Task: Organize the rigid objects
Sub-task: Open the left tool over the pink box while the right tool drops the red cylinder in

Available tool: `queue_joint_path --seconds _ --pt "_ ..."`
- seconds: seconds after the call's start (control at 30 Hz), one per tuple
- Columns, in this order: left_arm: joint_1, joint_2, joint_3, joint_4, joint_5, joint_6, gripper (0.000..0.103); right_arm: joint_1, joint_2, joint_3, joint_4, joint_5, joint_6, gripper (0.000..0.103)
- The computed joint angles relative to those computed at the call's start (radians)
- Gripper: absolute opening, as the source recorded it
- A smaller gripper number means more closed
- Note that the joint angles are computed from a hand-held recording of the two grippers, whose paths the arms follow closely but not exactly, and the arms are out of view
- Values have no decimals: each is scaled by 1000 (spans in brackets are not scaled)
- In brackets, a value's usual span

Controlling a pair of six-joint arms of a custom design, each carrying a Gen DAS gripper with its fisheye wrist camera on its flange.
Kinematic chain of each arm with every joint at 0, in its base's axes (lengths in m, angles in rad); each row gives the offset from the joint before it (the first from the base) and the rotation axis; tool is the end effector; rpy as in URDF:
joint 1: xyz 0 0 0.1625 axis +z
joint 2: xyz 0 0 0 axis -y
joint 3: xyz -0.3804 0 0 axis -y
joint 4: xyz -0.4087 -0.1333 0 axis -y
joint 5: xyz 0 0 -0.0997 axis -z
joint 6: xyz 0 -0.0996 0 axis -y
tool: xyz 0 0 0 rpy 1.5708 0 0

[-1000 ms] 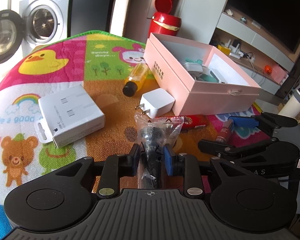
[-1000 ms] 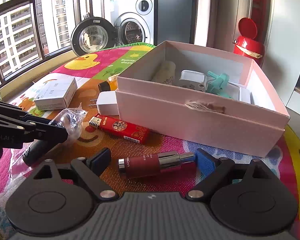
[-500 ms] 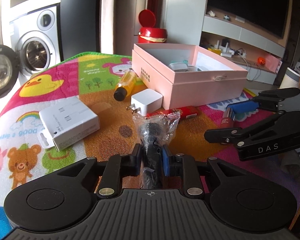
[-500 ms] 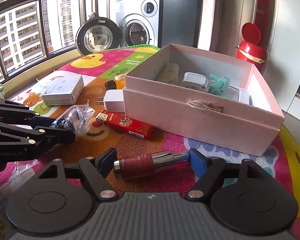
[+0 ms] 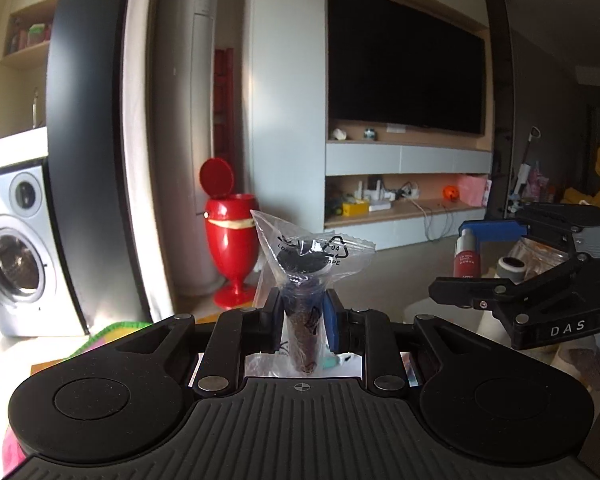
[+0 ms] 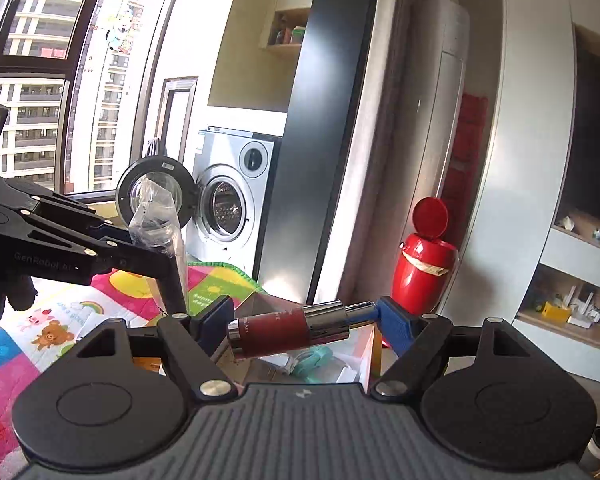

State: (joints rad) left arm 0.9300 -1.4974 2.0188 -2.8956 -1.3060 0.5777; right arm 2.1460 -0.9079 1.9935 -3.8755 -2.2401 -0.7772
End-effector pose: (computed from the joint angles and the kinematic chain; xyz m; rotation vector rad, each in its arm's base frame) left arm -0.1835 -0.5127 0.3433 1.4106 2.2868 -1.1503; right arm 0.3496 -0.4078 0.1675 0.8873 -1.8946 1.3410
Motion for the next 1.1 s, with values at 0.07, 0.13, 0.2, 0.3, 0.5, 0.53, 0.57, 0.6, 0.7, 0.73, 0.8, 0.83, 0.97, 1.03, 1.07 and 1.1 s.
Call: queue_joint_path --seconds 0.07,0.13,0.2,0.3,0.5,0.53,0.57,0.6,0.7,0.73,0.8,0.83,0.97,1.03,1.07,1.1 --pt "3 83 -78 -3 0 2 24 -10 12 -40 8 -7 -13 78" --pt "20 155 -143 7 -26 -12 24 -26 26 -74 37 -12 -5 78" --pt "57 227 -227 98 -92 -64 25 -53 39 -96 81 -5 18 78" --pt "96 322 -341 279 -93 -193 29 -100 42 -111 185 37 96 79" --pt "154 365 -332 192 -37 -198 29 -195 58 -139 335 101 316 79" --pt "158 355 -319 179 -32 -194 29 -201 63 -133 315 100 317 79" --pt "166 333 -298 168 -27 -178 29 -202 72 -127 289 87 311 79" --pt "171 319 -283 160 -21 -168 29 -201 81 -117 262 75 299 79" --pt "192 249 -217 146 -2 -156 29 -199 89 -70 199 69 253 79" --pt "201 220 -191 147 -7 -164 29 -196 90 -51 185 69 238 79" --pt "220 168 -139 133 -8 -183 29 -181 98 -15 163 54 208 80" --pt "227 142 -109 112 4 -193 29 -172 104 -1 158 45 190 81" --pt "238 47 18 -31 110 -216 29 -138 140 19 197 29 155 81" --pt "245 10 52 -71 167 -263 29 -124 156 19 234 44 172 81" --pt "248 -5 63 -78 193 -290 28 -119 164 15 246 52 175 81" --pt "252 -21 71 -74 212 -316 28 -114 176 7 262 68 180 81"
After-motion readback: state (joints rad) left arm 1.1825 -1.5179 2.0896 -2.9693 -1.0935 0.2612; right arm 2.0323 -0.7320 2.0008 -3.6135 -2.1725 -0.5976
